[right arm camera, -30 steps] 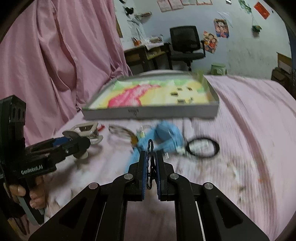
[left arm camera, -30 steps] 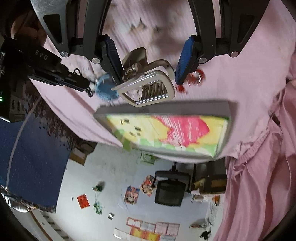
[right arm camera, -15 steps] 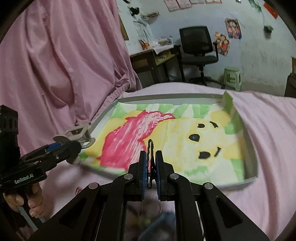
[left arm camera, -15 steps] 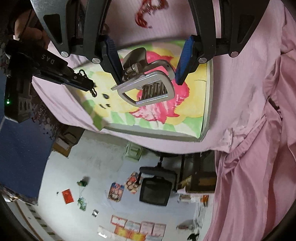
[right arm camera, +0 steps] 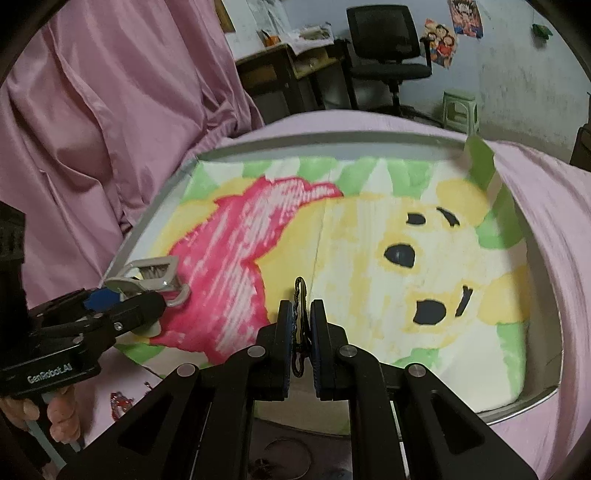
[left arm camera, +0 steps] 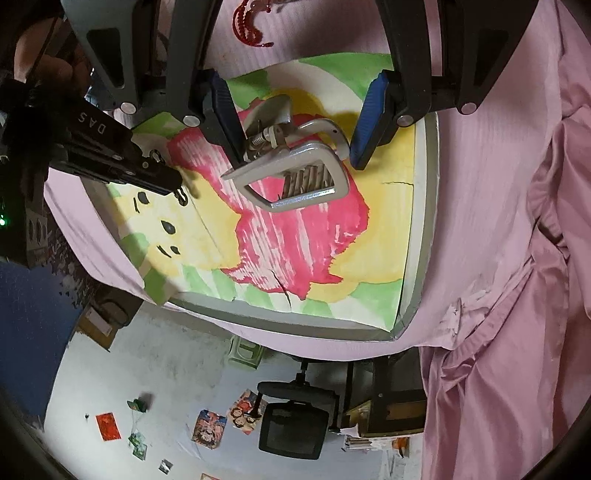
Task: Organize jewelry
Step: 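Open the left tool to drop the white clip while the right tool drops the black clip, then withdraw both tools from the tray back toward the loose jewelry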
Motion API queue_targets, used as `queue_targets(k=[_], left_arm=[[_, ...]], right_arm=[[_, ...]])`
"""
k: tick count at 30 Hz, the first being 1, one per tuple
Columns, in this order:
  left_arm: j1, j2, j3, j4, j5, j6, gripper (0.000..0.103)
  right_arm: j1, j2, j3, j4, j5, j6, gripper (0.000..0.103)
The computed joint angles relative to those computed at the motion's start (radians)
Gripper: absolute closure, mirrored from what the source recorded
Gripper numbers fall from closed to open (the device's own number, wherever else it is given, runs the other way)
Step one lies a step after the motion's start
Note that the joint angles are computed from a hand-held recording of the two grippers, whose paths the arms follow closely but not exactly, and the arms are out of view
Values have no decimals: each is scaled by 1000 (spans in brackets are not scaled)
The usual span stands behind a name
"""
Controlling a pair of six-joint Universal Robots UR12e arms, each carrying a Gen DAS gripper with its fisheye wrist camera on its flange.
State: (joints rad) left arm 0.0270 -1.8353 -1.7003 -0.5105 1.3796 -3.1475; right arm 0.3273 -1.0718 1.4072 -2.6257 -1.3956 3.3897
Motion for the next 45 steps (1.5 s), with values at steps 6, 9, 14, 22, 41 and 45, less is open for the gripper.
queue_targets(k=[6, 9, 14, 22, 41, 45], left_arm=[[6, 13, -23, 37, -16, -3, 45], [7, 25, -44, 84, -18, -9, 34], [9, 61, -107, 199, -23, -12, 27], [10, 125, -226, 426, 1, -26, 9], [28, 222, -398, 681, 31, -56, 0], [28, 230, -414, 701, 37, -47, 0]], right_arm=[[2, -5, 9, -5, -13, 1, 91], [5, -21, 35, -46, -39, 9, 82], [13, -61, 101, -169, -83, 13, 65], [37, -136, 245, -458, -176, -8, 30], [102, -212, 389, -695, -313, -96, 1], [111, -217, 403, -706, -329, -113, 1]])
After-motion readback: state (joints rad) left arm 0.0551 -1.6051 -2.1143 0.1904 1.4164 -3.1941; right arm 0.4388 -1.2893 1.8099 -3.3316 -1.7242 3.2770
